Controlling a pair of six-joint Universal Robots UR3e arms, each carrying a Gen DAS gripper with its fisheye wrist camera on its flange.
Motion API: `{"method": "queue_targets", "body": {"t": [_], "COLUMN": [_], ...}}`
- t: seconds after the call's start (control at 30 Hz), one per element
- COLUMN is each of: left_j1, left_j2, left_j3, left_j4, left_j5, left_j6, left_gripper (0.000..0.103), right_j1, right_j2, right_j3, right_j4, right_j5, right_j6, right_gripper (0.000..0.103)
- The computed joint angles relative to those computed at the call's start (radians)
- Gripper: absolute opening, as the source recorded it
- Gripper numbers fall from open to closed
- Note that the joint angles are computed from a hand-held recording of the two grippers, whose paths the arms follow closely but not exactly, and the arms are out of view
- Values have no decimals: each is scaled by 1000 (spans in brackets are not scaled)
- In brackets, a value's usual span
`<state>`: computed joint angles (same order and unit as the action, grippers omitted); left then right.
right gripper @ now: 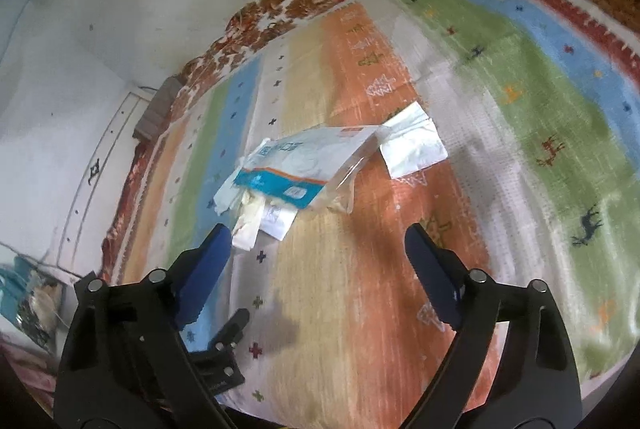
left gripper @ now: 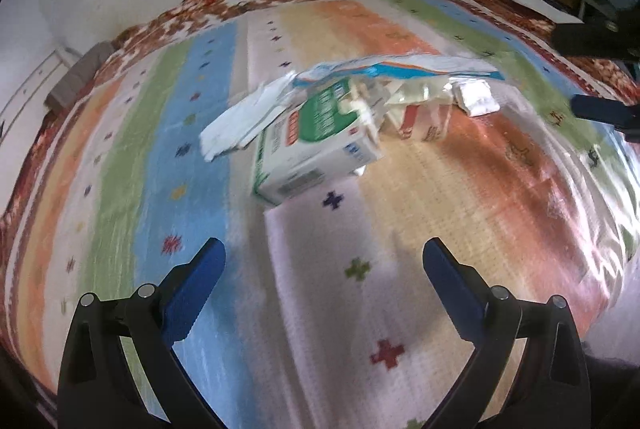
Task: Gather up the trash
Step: 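Grasp the green eye drops box with the left gripper while the right gripper grasps the mask package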
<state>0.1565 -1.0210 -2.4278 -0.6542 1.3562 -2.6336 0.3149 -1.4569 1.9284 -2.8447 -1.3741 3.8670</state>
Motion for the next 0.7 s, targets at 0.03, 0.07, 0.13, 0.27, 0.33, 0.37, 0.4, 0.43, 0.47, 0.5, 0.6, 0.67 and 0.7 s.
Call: {"method": "queue_targets", "body": {"t": [0.03,0.07,0.13,0.27,0.33,0.37,0.4,0.43,0.47,0.5,0.6,0.67,0.7], "left_j1": [-25,-70,-115,-148,-179,-196,-215,-227,-246,-261,-293,-259,-218], "left_j2": [-30,-80,-141,-259,-328,-353,-386,-406,-439,-469,-536,-531,-508], "left_j3": [4,1,2,-1,3,5,10,15,26,34,72,70,63], "left_j4": [38,123,212,321,382,412,452,475,514,553,592,601,576], "left_j5": [20,63,98,120,145,165,188,203,230,253,299,238,171], "left_j6": [-5,-13,-20,-113,-152,-160,-167,-170,-170,-164,-139,-123,-119], "left_gripper": [97,97,97,94,94,94,94,94,93,92,77,54,49], "right_j1": [-10,-27,-50,-73,-76,-82,-88,-96,-101,-103,-114,-124,-127], "right_j2": [8,24,51,128,169,193,211,231,243,249,264,267,267], "right_j3": [4,5,2,-43,-69,-84,-95,-109,-117,-120,-129,-121,-118], "right_j4": [-15,-37,-65,-82,-91,-97,-102,-105,-112,-117,-129,-142,-146], "right_j5": [13,36,66,98,110,125,138,157,169,174,196,215,224], "right_j6": [3,6,11,-3,-13,-15,-16,-21,-26,-30,-33,-13,-4], "right_gripper": [80,77,76,66,64,63,59,56,51,48,26,13,10]}}
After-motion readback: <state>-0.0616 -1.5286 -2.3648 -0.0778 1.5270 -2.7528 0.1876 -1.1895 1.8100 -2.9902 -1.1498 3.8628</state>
